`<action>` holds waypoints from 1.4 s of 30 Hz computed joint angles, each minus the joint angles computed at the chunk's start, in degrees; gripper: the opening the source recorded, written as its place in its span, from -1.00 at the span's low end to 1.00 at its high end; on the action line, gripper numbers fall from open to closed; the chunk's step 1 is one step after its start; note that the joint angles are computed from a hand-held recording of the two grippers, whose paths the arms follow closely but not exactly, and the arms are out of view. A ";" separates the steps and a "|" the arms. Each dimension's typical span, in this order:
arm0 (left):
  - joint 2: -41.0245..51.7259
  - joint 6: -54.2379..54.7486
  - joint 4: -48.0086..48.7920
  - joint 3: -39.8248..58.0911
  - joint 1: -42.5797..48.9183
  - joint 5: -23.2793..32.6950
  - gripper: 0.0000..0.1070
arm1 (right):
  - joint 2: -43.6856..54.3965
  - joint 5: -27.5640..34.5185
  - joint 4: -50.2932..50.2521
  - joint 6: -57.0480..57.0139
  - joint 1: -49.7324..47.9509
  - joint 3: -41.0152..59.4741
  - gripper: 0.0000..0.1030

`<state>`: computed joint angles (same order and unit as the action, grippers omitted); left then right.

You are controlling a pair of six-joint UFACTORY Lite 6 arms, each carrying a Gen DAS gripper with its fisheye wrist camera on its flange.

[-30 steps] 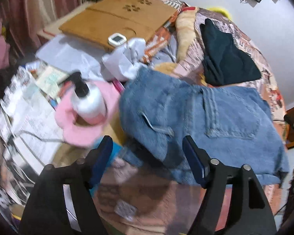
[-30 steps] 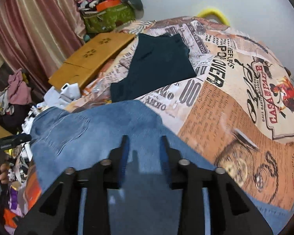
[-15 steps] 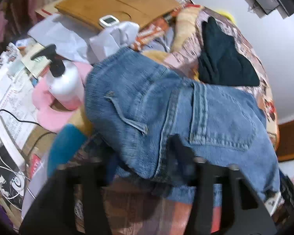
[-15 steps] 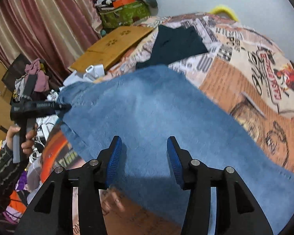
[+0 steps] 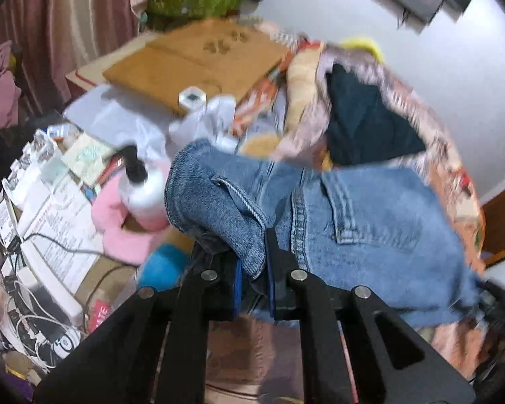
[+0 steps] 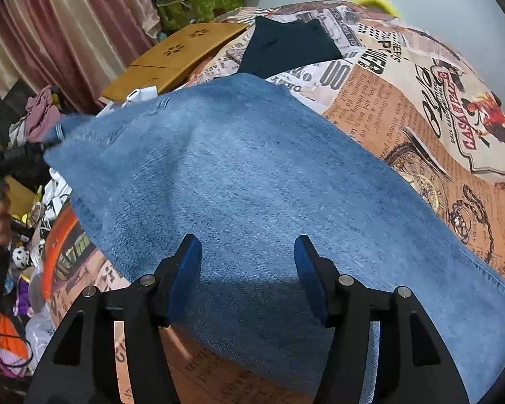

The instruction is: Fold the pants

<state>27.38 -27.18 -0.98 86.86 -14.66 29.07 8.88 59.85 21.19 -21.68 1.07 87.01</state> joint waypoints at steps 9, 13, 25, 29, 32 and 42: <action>5.41 -4.84 5.47 -1.07 -2.77 -0.84 -0.74 | -5.93 2.06 -2.88 -1.77 -9.54 0.32 0.08; 6.23 -4.96 5.15 0.79 -2.44 1.40 -0.64 | -7.39 4.11 -1.72 -7.74 -25.00 2.09 0.09; 12.56 -24.45 24.09 10.33 -9.25 13.83 -0.39 | 7.83 0.04 0.62 -23.28 -62.28 12.26 0.09; 15.18 -26.76 26.67 13.98 -10.81 17.91 -0.39 | 15.92 0.77 2.22 -23.74 -66.01 16.11 0.09; 16.85 -27.36 27.63 16.47 -11.59 20.46 -0.39 | 17.59 -0.83 2.73 -24.61 -65.21 14.67 0.09; 20.74 -29.27 30.89 21.89 -13.94 25.95 -0.43 | 29.37 11.17 10.74 -25.65 -69.08 23.81 -0.42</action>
<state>48.12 -56.46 29.91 108.75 -28.60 55.02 38.25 71.01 31.94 -47.33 -68.01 110.82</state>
